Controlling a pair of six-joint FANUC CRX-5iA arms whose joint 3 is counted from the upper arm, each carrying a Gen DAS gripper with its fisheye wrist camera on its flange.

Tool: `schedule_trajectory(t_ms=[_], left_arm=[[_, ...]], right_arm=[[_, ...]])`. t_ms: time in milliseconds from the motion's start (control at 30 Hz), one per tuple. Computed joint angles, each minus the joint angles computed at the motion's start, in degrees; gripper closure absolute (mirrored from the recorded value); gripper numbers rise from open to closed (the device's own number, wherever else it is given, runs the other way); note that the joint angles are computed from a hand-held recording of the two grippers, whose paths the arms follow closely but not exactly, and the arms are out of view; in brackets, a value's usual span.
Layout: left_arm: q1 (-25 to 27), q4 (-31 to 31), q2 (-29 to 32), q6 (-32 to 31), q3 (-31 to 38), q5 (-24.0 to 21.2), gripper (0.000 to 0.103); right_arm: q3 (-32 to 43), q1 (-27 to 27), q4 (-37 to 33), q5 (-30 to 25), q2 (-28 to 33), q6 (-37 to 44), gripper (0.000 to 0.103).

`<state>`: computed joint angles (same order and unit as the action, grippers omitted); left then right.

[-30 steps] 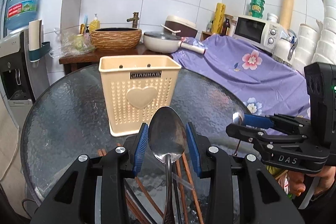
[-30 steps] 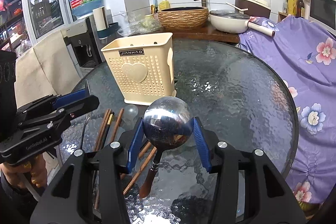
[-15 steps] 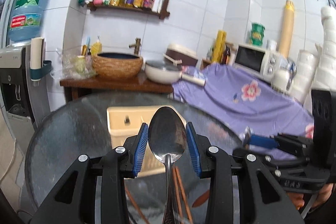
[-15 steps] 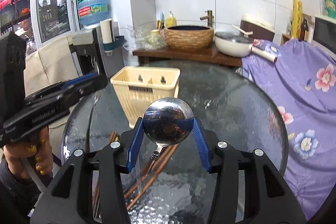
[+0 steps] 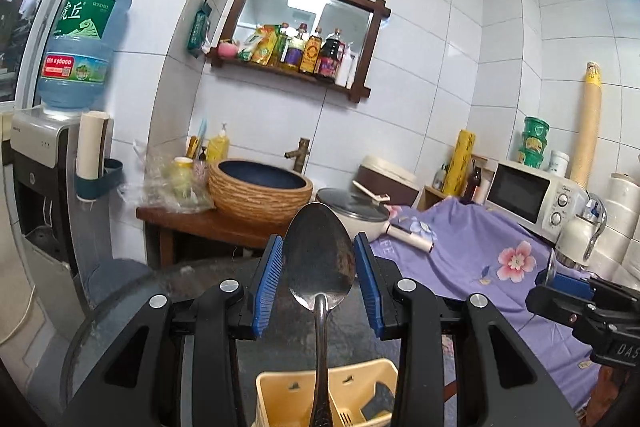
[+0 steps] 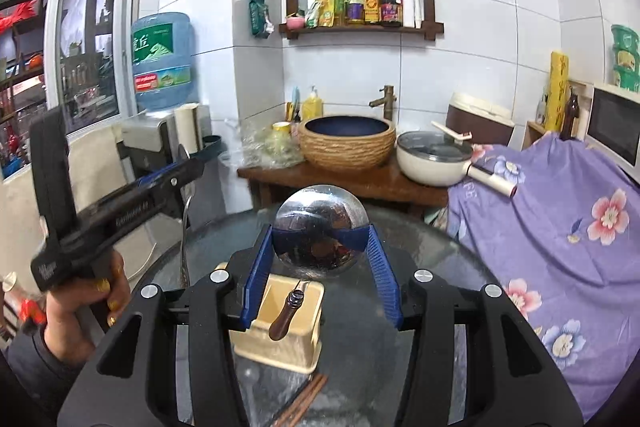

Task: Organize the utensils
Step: 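Lower both spoons into the beige holder and open both tools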

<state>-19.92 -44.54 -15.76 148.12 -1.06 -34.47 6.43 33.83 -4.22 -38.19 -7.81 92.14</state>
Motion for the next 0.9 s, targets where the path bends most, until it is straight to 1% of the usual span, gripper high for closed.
schedule_trajectory(t_ms=[100, 167, 267, 367, 500, 600, 667, 833, 900], left_arm=[[-1.8, -5.3, 1.6, 4.3, 0.9, -1.4, 0.067], [-1.2, -5.1, 2.2, 4.1, 0.3, -0.5, 0.067], [-0.3, -5.9, 2.1, 6.1, -1.5, 1.0, 0.067], [1.3, -3.1, 1.9, 4.7, -3.2, 2.9, 0.067], [1.9, -2.2, 0.8, 4.4, -5.3, 4.3, 0.067], [3.4, 2.2, -0.1, 0.6, -7.3, 5.9, 0.067], [3.5, 3.2, -0.3, -0.3, -8.0, 5.7, 0.067], [4.2, 7.7, 0.0, -5.2, -9.4, 5.2, 0.067], [4.3, 8.6, -0.1, -6.1, -10.1, 5.7, 0.067]], right_arm=[[-0.2, 1.2, 4.0, 2.6, 2.0, -2.9, 0.055], [-2.1, 2.2, 7.8, 5.0, 2.4, -5.3, 0.055], [-4.0, 3.1, 9.4, 6.7, 2.9, -5.9, 0.055], [-6.7, 4.1, 12.9, 8.6, 3.3, -8.0, 0.055], [-8.2, 4.4, 12.9, 9.1, 3.8, -8.1, 0.055], [-9.1, 4.6, 12.4, 8.8, 3.9, -7.7, 0.055], [-9.9, 4.7, 12.3, 8.9, 3.9, -7.6, 0.055], [-10.9, 5.4, 12.3, 7.6, 4.4, -6.6, 0.055], [-11.5, 5.6, 12.6, 7.5, 4.6, -6.6, 0.055]])
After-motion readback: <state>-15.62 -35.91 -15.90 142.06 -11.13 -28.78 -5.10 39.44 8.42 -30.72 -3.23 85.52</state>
